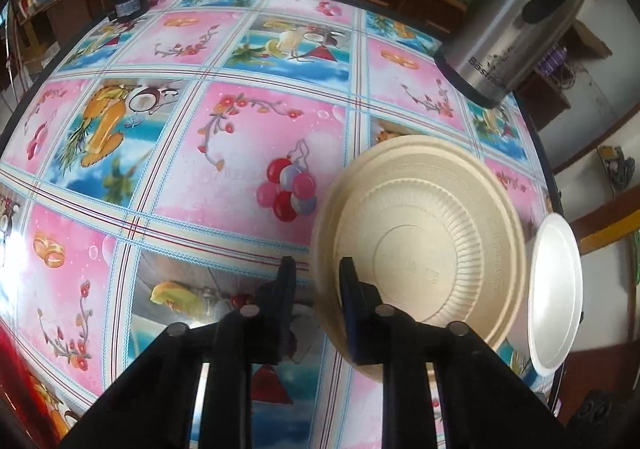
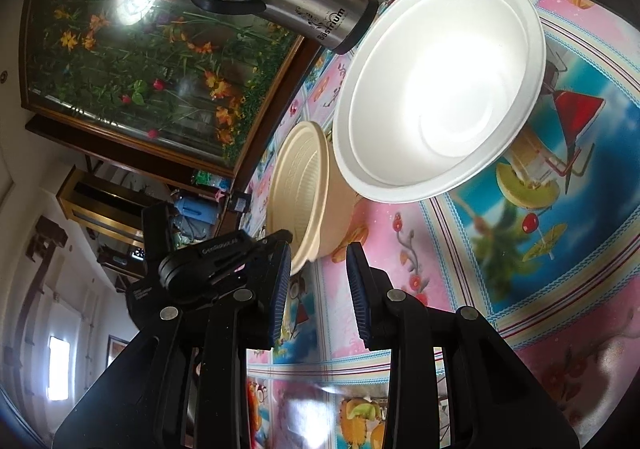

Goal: Organize plates and bowls
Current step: 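Grasp the beige plate rim with the left tool while the right tool grips its other side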

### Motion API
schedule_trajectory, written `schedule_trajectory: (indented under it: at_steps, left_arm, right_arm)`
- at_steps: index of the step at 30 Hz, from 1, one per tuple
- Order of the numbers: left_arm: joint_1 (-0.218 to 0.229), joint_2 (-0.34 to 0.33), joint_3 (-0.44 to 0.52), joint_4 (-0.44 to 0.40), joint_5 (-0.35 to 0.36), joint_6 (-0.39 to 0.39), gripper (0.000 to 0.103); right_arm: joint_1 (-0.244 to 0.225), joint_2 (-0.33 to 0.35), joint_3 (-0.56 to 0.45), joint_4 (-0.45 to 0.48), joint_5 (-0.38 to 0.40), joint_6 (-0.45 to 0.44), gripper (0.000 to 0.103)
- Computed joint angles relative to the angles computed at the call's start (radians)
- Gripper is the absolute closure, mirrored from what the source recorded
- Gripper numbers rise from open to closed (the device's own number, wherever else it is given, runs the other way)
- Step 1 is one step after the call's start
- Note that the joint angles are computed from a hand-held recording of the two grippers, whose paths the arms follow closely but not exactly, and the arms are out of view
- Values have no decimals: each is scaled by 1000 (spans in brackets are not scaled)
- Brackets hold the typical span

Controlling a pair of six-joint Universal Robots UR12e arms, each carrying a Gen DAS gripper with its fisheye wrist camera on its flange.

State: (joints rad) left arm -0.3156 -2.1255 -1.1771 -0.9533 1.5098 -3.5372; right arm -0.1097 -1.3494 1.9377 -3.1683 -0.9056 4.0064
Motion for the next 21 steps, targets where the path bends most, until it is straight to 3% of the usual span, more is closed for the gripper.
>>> schedule_trajectory:
  at_steps: [3,7,15,21]
  left_arm:
    - [1,3,1,-12,-10,19,89]
    - [1,10,-6,-39,-11,60,90]
    - [6,51,-57,-83,-49,127,89]
    - [-7,64,-64,-111,-57,180,89]
  right_arm:
    - [0,3,-4,3,2,-6,75]
    - [-3,5,-2,-14,-1,13,55]
    - [-2,11,-11,26,17,2,55]
    - [9,1,-16,70,-17,-53,55]
